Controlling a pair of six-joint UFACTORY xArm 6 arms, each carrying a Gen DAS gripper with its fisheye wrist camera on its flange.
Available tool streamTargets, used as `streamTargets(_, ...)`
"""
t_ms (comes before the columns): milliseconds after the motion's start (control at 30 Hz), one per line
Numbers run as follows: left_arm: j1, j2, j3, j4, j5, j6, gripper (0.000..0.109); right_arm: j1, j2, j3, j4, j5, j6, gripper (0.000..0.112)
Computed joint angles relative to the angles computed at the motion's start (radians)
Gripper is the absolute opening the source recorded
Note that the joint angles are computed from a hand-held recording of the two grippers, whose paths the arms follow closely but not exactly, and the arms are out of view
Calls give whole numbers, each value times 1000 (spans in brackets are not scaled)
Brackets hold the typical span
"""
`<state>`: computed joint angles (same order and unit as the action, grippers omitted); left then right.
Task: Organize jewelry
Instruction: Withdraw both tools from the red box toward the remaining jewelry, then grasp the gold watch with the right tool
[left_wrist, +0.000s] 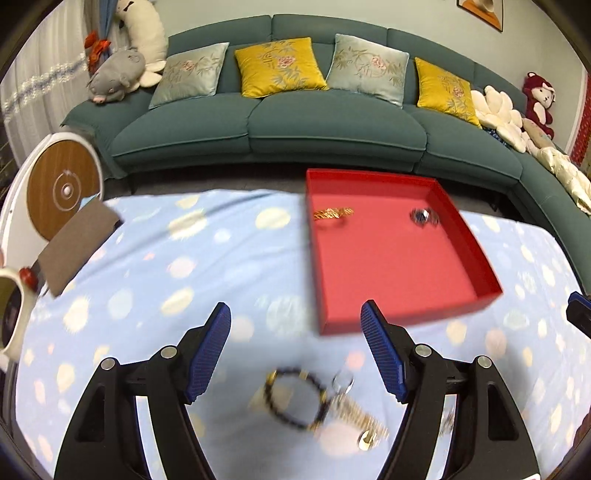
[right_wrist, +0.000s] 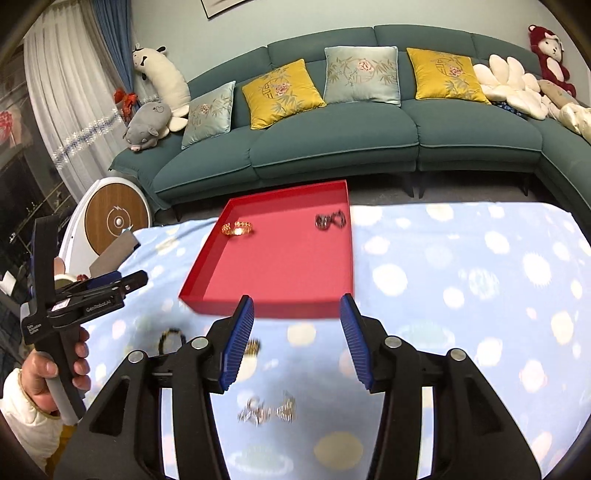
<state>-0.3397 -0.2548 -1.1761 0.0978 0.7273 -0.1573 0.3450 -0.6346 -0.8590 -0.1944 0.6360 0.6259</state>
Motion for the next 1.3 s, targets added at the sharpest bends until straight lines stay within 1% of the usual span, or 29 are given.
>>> streamTargets(67, 3, -70, 81, 32, 0, -29, 70, 39, -35, 39, -25, 9, 50, 47)
streamTargets(133, 10, -118, 140, 18, -4, -33, 71, 71, -45, 70, -42, 4, 76, 47)
streamTargets(200, 21, -153, 197, 0, -24, -49, 72, 96, -19, 77, -55, -1, 80, 47)
streamTargets(267, 31, -163, 224, -22, -9, -44, 72, 116, 14, 79, -76, -18, 79, 47)
streamTargets(333, 40, -163, 242, -51, 0, -12, 72, 123, 58, 74, -68, -55, 43, 47)
streamTargets(433, 62, -156, 256, -52, -7, -3, 72, 129, 131, 57, -53, -104, -14, 47)
streamTargets(500, 80, -141, 252, -72, -4, 8, 72, 135, 179, 42, -57, -121, -27, 47)
streamTargets(600, 108, -103, 233, -157, 16, 36, 72, 138, 245, 19, -30, -136, -52, 47)
streamTargets(667, 117, -84, 227, -190, 16, 44, 72, 134, 281, 7, -2, -145, -61, 50)
streamTargets(767, 114, -63, 225, -168, 5, 33, 72, 132, 317, 3, 21, -167, -63, 52)
streamTargets(1100, 91, -28, 212, -154, 14, 24, 72, 139, 376, -29, -40, -169, -39, 52)
streamTargets(1133, 87, -25, 212, -152, 15, 22, 72, 140, 380, -30, -37, -171, -46, 51)
streamTargets(1167, 83, -22, 211, -148, 15, 19, 72, 142, 379, -29, -62, -168, -28, 49)
streamTargets(1233, 75, -16, 211, -146, 12, 18, 72, 140, 380, -30, -65, -167, -25, 37)
streamTargets(1300, 69, -9, 210, -127, 3, 11, 72, 136, 377, -27, -32, -171, -42, 33)
